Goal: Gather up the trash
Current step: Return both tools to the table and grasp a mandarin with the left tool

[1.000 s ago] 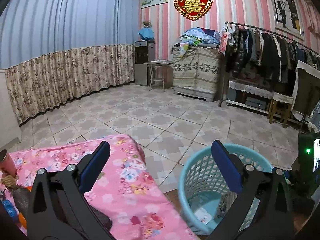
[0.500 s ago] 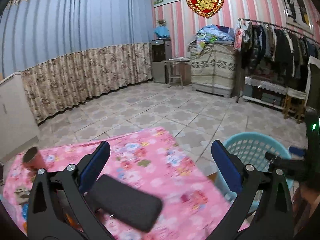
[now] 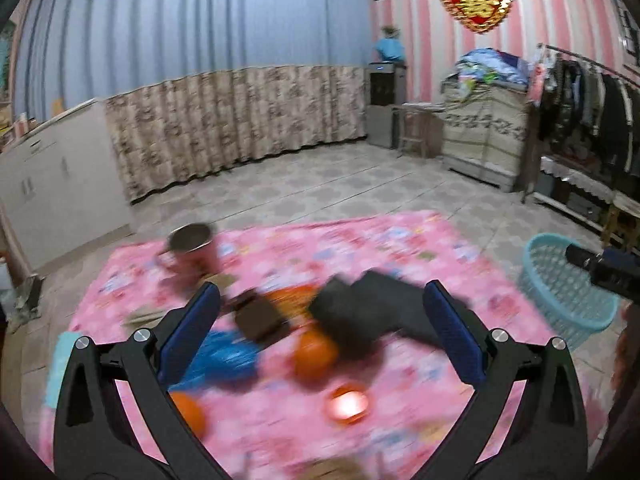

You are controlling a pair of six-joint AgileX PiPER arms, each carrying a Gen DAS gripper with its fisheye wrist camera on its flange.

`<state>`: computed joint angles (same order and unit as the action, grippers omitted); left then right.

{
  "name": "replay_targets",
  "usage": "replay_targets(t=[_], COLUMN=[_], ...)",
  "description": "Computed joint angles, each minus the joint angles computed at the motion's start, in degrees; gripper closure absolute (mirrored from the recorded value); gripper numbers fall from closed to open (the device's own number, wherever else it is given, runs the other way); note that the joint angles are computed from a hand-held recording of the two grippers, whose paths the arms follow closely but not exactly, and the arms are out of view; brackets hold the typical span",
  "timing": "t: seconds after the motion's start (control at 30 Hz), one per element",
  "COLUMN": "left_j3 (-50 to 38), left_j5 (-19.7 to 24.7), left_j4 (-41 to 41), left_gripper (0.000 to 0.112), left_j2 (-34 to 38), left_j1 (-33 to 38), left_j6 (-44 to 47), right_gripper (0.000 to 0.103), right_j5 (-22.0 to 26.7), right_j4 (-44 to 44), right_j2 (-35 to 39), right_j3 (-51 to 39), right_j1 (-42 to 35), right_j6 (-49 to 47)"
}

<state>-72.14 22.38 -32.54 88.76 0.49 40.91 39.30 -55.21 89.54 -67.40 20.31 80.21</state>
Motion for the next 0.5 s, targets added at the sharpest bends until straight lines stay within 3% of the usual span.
replay_targets(t=[0.23, 0.5], left_j3=[2.78, 1.75], left_j5=[2.33, 5.80], left_j4=[-13.52, -13.40], left_gripper=[0.014, 0.014], left_j2=[1.26, 6.99], left_j1=[12.44, 17.52], left_j6=[18.76, 20.52], right_gripper=[0.004, 0.004], right_j5=[4.44, -2.40], right_j4=[1.14, -0.32], right_j2=[7.69, 11.66], right_j3=[-7.81, -8.18], right_j1=[8.28, 13.40], right_j6=[-6.29, -3.99])
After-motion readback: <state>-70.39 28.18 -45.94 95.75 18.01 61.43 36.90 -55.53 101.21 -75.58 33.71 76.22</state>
